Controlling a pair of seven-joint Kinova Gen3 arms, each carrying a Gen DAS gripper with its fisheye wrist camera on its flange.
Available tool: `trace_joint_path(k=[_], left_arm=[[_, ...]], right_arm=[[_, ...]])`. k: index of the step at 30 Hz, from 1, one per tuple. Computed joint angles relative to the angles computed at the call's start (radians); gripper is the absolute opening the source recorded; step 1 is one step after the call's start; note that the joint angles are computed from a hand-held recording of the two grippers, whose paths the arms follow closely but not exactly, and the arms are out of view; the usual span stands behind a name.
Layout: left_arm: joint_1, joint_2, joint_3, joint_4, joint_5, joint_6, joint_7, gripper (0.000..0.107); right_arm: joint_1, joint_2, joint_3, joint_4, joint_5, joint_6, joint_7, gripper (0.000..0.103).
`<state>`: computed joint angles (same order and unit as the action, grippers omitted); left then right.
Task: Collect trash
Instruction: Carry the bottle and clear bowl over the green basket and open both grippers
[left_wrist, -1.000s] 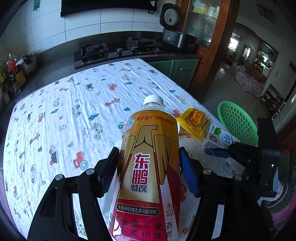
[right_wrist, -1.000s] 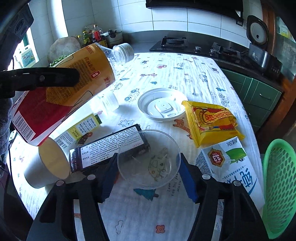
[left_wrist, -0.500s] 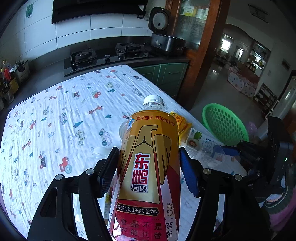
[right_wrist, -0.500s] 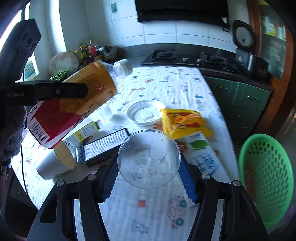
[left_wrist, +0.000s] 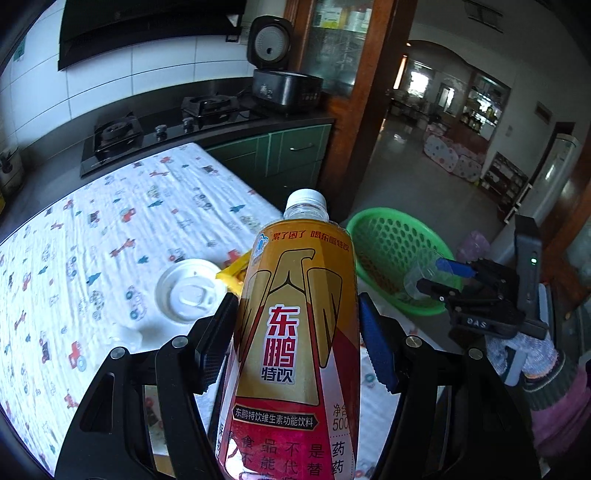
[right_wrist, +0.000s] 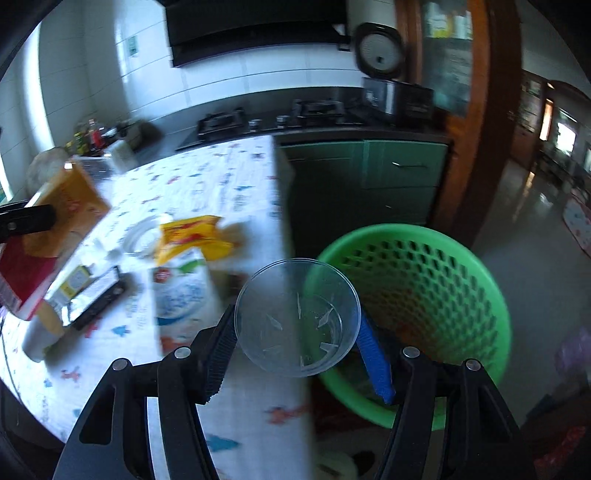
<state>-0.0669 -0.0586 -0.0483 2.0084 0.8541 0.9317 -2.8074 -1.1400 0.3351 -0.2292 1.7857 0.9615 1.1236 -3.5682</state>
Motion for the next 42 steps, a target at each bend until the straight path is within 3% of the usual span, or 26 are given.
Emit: trace_joint_path(k=[8,18,26,35,42], left_arm=[[0.102,0.012,0.083,-0.017,-0.023,-0.079,0.101,0.064],[0.245,0.069,0.18,-0.073,-0.086,-0.186,0.257,0.064],[0.357,0.173,0.261,-0.143,-0.195,-0.267,0.407,0.064],[0.483,0.319,0.32,-0.219,-0.388,-0.367,0.632,0.064],[0.519,0.426,0.353,-0.279,-0.479,-0.402,0.752,0.064]], right_arm=[[0.059,-0.082,-0.019,0.203,-0.051,-0.029,-0.169,0.061],[0.115,-0.147,-0.066,0.389,0.003,-0.119,-0.391,0.069],[0.094,-0.178,-0.123,0.435,0.015,-0.064,-0.484,0.071],[0.02,-0.197,-0.184,0.463,-0.01,0.037,-0.584,0.076],[-0.01,-0.206,-0.207,0.503,-0.024,0.05,-0.672,0.077]])
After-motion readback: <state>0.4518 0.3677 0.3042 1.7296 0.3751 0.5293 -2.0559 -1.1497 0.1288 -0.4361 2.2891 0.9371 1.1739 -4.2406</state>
